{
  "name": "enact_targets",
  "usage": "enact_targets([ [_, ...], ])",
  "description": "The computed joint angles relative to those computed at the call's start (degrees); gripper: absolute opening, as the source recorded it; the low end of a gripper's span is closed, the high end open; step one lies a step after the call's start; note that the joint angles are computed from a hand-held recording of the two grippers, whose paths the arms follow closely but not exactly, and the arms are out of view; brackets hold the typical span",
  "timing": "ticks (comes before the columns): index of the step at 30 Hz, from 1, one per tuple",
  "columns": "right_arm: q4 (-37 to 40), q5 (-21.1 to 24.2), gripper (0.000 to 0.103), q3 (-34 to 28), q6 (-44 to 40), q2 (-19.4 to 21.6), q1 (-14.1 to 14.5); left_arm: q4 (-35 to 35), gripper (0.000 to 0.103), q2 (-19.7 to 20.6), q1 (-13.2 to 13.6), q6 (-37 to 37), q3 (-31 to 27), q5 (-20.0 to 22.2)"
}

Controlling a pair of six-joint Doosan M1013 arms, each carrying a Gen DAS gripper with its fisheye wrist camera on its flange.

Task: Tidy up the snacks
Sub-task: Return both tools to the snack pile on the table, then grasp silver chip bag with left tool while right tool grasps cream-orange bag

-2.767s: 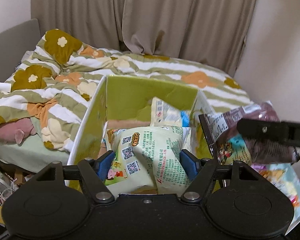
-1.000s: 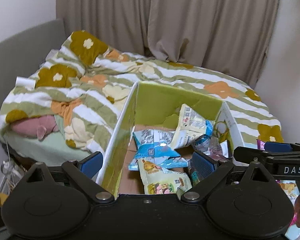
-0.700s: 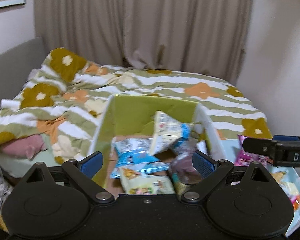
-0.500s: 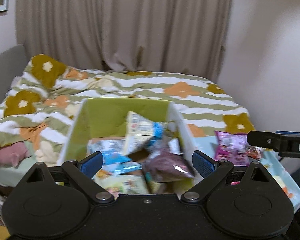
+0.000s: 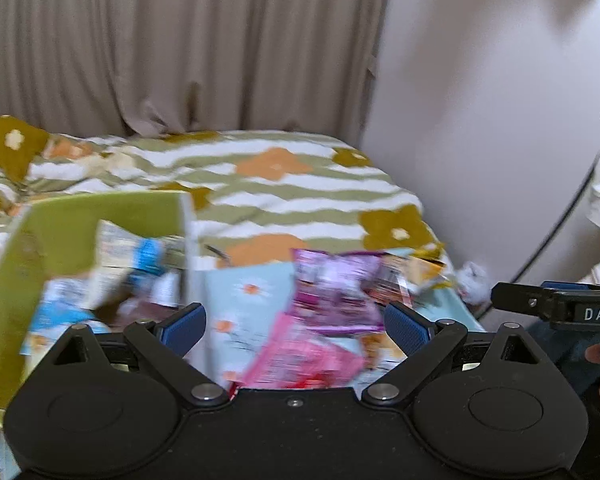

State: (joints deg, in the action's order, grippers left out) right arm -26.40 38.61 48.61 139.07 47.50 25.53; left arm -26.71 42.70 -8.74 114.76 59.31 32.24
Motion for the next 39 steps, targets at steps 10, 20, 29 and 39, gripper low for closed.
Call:
enact_targets([
  [10, 13.0, -4.1, 0.103, 10.5, -6.7, -4.0, -5.5, 1.9, 0.097, 5.2, -4.2, -1.0, -5.9, 7.3],
  [20, 30.9, -7.7, 0.103, 15.9, -13.8, -4.0, -8.7, 3.9, 0.088, 11.9, -5.4, 0.1, -14.6, 18.0],
  [29, 37.0, -8.5, 0.103, 15.8, -15.4, -2.6, -8.8, 4.8, 0.078, 15.8, -5.2, 2.3, -20.3, 25.6],
  [39, 35.6, -7.6, 0.103, 14.0, -14.7, -0.9, -8.1, 4.6, 0.060, 18.8, -4.8, 0.8, -25.8, 31.8],
])
